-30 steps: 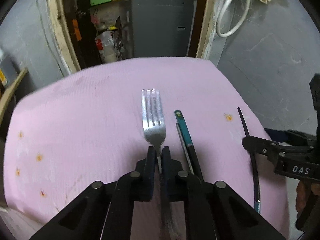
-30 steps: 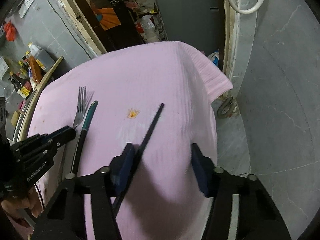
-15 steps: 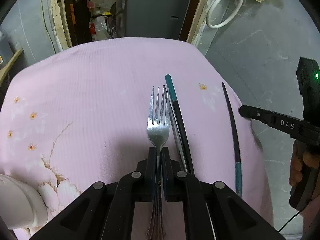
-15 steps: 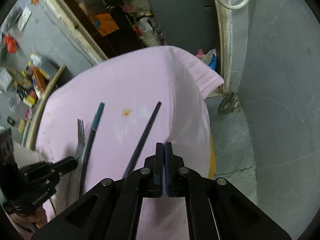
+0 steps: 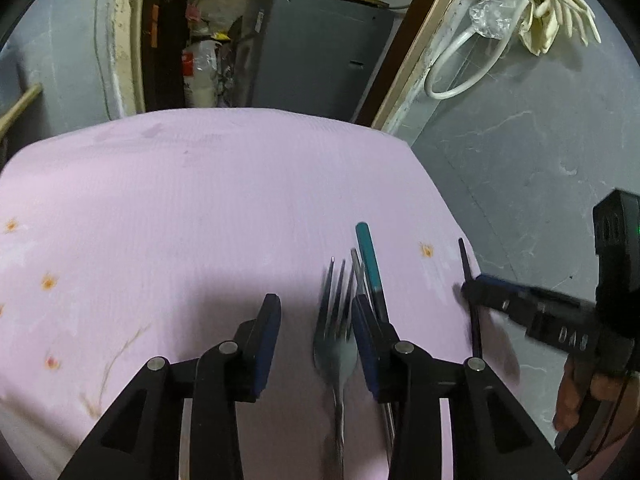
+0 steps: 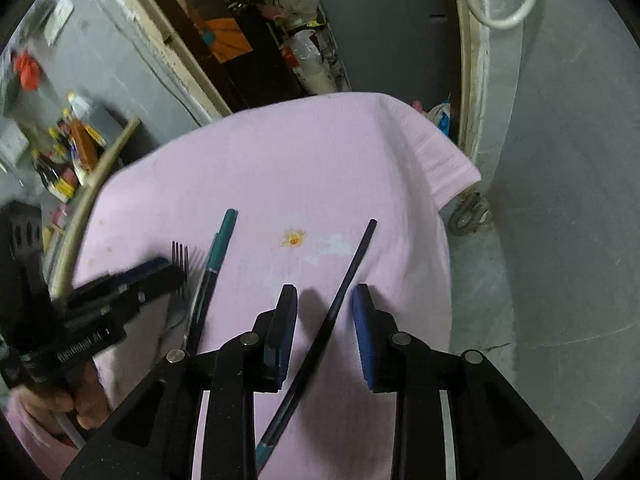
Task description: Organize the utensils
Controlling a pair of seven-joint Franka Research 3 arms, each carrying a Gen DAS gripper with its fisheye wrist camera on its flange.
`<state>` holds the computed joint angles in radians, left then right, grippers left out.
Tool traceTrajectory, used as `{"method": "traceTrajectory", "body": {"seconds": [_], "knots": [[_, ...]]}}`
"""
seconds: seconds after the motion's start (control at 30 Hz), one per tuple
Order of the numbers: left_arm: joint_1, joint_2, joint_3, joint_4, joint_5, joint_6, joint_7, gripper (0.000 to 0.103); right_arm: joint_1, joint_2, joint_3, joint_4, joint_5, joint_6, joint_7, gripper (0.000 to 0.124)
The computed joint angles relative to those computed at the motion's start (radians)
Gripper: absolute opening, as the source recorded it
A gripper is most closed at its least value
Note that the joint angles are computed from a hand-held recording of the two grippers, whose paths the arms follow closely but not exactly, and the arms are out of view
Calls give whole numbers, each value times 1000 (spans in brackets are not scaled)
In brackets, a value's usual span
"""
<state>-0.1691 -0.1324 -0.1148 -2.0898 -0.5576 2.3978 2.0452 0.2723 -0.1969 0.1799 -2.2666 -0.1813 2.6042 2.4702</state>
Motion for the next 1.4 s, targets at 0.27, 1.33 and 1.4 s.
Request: {"method": "traceTrajectory", "body": {"seconds": [0.27, 1.33, 1.4], "knots": [[-2, 37, -15, 45, -21, -43, 105, 22, 32, 34, 7, 93, -96, -162, -10, 13], [-21, -170, 63, -136, 108, -78, -89, 21, 29, -13, 35, 27, 100, -123, 8, 25], [-17, -169, 67, -134, 103, -83, -97, 21, 23, 21, 54, 83, -3, -209, 57, 15]]}}
